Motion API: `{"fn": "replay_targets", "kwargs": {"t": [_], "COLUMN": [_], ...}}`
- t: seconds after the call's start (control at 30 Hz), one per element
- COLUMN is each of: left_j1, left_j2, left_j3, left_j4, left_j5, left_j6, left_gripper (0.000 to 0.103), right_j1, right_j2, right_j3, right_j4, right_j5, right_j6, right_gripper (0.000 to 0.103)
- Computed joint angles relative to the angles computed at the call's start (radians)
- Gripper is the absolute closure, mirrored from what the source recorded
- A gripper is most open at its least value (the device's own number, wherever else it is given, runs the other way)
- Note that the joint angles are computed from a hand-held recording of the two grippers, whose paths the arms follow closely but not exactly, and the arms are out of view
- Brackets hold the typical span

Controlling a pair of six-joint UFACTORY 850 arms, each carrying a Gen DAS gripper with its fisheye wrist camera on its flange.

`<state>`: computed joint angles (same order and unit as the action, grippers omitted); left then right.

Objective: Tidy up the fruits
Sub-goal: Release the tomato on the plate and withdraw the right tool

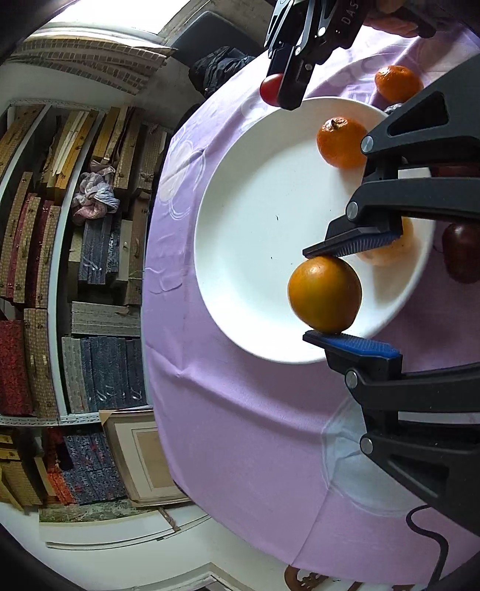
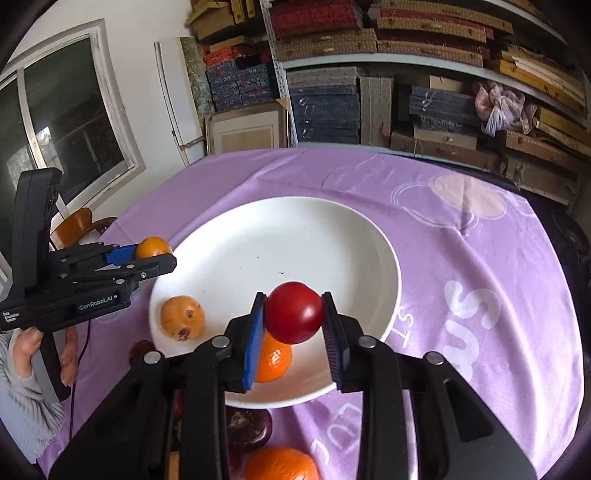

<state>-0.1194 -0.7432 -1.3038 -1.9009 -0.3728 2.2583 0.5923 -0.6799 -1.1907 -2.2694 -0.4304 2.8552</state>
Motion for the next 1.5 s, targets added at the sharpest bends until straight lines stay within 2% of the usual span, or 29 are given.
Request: {"fn": "replay_targets", "kwargs": {"t": [0.1,0.17,0.2,0.23,0.27,0.4,0.43,0.47,0.5,0.53,0.67,0.8,0.83,0.9,1.0,1.07,1.23,1.3,1.37,1.5], "left_j1": [-0.004,-0.006,-0.005,-0.001,0.002,0.037,0.052,0.063,0.079,0.091,0.135,0.155,0.153,0.157,0.163,0.164,0.173,0.163,0.155,0.153], "left_j2": [-0.034,-0.047,-0.047,-0.043,-0.036,0.040,0.070,0.100,0.134,0.162,0.243,0.253,0.245,0.230,0.226,0.228,0.232,0.235,0.232,0.232], "left_j3": [-0.030,-0.040,-0.039,-0.032,-0.027,0.050,0.083,0.121,0.168,0.208,0.368,0.482,0.492,0.511,0.521,0.524,0.545,0.553,0.557,0.557], "left_j4": [0.040,0.046,0.029,0.010,-0.006,-0.058,-0.076,-0.114,-0.162,-0.191,-0.260,-0.331,-0.346,-0.345,-0.320,-0.326,-0.272,-0.293,-0.320,-0.315], "left_j5": [-0.002,0.005,0.006,0.004,0.004,-0.039,-0.057,-0.073,-0.091,-0.105,-0.161,-0.203,-0.207,-0.227,-0.259,-0.271,-0.315,-0.306,-0.292,-0.262], "left_j6": [-0.039,-0.050,-0.040,-0.022,-0.006,0.051,0.077,0.123,0.186,0.234,0.405,0.571,0.596,0.616,0.609,0.618,0.627,0.668,0.698,0.695], "left_gripper": [0.063,0.063,0.063,0.062,0.059,0.056,0.054,0.046,0.039,0.038,0.030,0.025,0.025,0.024,0.024,0.024,0.024,0.024,0.016,0.015], "right_j1": [-0.014,-0.019,-0.017,-0.012,-0.006,0.045,0.069,0.092,0.127,0.162,0.301,0.437,0.458,0.477,0.496,0.486,0.461,0.453,0.454,0.455], "right_j2": [-0.030,-0.032,-0.024,-0.011,0.005,0.130,0.165,0.190,0.220,0.242,0.261,0.183,0.164,0.146,0.126,0.120,0.126,0.128,0.126,0.123], "right_j3": [-0.028,-0.022,-0.010,0.007,0.024,0.153,0.189,0.218,0.258,0.288,0.383,0.429,0.425,0.400,0.373,0.362,0.365,0.367,0.366,0.356], "right_j4": [0.017,-0.032,-0.047,-0.048,-0.059,-0.086,-0.078,-0.066,-0.045,-0.018,0.032,0.015,0.006,-0.010,-0.003,-0.008,-0.031,-0.046,-0.041,-0.033], "right_j5": [0.010,-0.002,-0.018,-0.040,-0.065,-0.159,-0.192,-0.224,-0.271,-0.308,-0.427,-0.607,-0.618,-0.580,-0.569,-0.533,-0.505,-0.502,-0.498,-0.483], "right_j6": [-0.035,0.012,0.034,0.043,0.062,0.114,0.118,0.116,0.107,0.093,0.122,0.222,0.228,0.160,0.084,0.081,0.115,0.127,0.124,0.108], "right_gripper": [0.073,0.071,0.064,0.055,0.053,0.051,0.043,0.038,0.026,0.018,0.008,0.004,0.004,0.004,0.004,0.004,0.004,0.004,0.004,0.004]}}
